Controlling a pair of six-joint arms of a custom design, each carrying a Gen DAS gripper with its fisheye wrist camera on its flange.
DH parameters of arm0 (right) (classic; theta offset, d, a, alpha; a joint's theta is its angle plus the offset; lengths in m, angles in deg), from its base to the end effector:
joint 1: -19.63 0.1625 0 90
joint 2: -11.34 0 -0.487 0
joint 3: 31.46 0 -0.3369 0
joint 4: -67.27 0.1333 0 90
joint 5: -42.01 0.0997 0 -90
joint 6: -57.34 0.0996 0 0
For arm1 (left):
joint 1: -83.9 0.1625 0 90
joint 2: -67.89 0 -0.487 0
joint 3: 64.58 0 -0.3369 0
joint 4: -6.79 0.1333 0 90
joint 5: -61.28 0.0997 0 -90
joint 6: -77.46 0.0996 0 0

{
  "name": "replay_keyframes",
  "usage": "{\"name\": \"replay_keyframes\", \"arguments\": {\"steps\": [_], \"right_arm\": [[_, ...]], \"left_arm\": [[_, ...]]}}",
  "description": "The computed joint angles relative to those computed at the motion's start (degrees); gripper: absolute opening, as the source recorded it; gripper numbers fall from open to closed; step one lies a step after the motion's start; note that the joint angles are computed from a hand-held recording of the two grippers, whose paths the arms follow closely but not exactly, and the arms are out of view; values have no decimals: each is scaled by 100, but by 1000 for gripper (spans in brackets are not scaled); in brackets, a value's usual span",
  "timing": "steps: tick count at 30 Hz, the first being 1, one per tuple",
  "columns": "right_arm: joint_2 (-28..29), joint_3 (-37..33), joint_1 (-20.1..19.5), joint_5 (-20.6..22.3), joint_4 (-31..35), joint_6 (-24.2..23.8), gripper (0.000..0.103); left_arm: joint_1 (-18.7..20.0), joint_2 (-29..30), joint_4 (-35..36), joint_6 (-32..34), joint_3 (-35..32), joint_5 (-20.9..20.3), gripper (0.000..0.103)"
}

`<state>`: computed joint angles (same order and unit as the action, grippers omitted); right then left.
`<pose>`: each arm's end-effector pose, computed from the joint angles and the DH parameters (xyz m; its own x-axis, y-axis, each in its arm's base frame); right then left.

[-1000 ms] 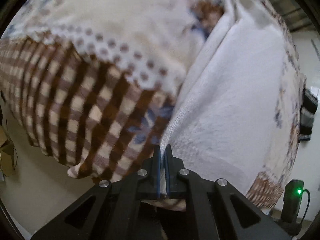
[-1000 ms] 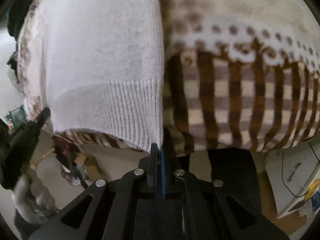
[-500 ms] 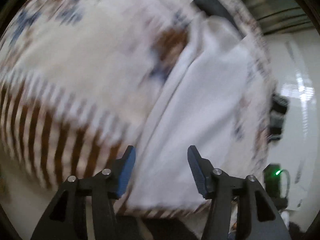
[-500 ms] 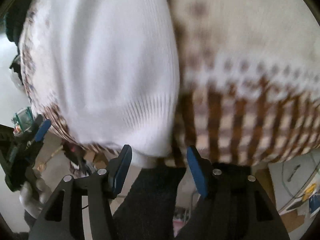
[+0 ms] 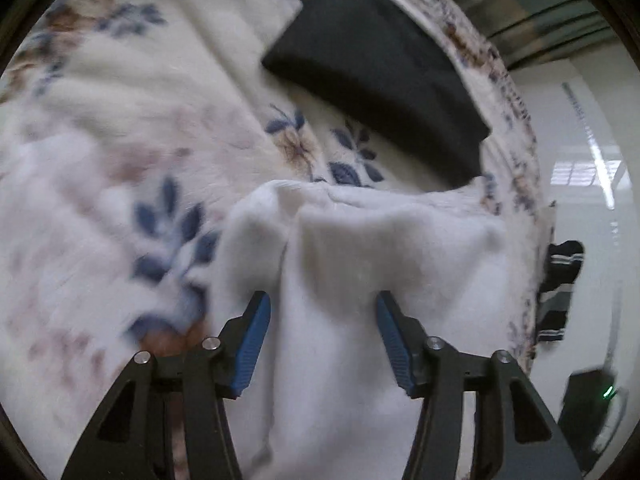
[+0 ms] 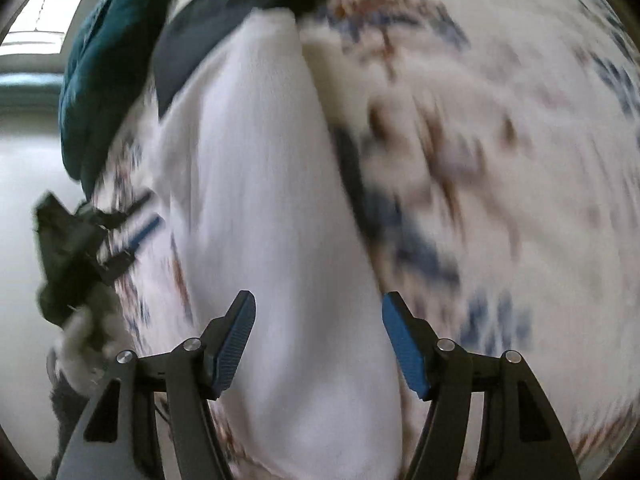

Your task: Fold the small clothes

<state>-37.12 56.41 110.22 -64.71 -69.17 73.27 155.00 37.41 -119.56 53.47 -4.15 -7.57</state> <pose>0.1118 -0.6928 0.2307 -0.9240 0.2968 0.2410 0.2531 0.9474 -0.1961 -0.1058 -0.8316 0.1601 -0.9489 -0.1410 -0.2823 -0.0700 0.9663 -0.2476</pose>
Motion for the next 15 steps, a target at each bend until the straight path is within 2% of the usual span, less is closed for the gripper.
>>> {"name": "replay_keyframes", "arguments": {"steps": [1, 3, 4, 7, 10, 13, 15], "right_arm": [[134, -248, -58, 44, 1, -34, 68], [429, -770, -169, 226, 51, -5, 68], [580, -992, -196, 312, 77, 24, 68], [954, -1666, -250, 446, 410, -26, 68], [1306, -2270, -227, 481, 716, -320, 68], [1654, -2805, -187, 247, 1109, -625, 62], [1857, -3143, -110, -142, 1494, -691, 61]], "left_arm": [[-1, 25, -144, 62, 16, 8, 9], [-41, -60, -552, 222, 248, 32, 8], [-103, -161, -961, 322, 491, 199, 7], [-162, -423, -1531, 247, 877, 398, 7], [-39, -357, -1358, 13, 696, 533, 8], [199, -110, -772, -181, 218, 285, 8], [246, -56, -582, -184, 66, 102, 12]]}}
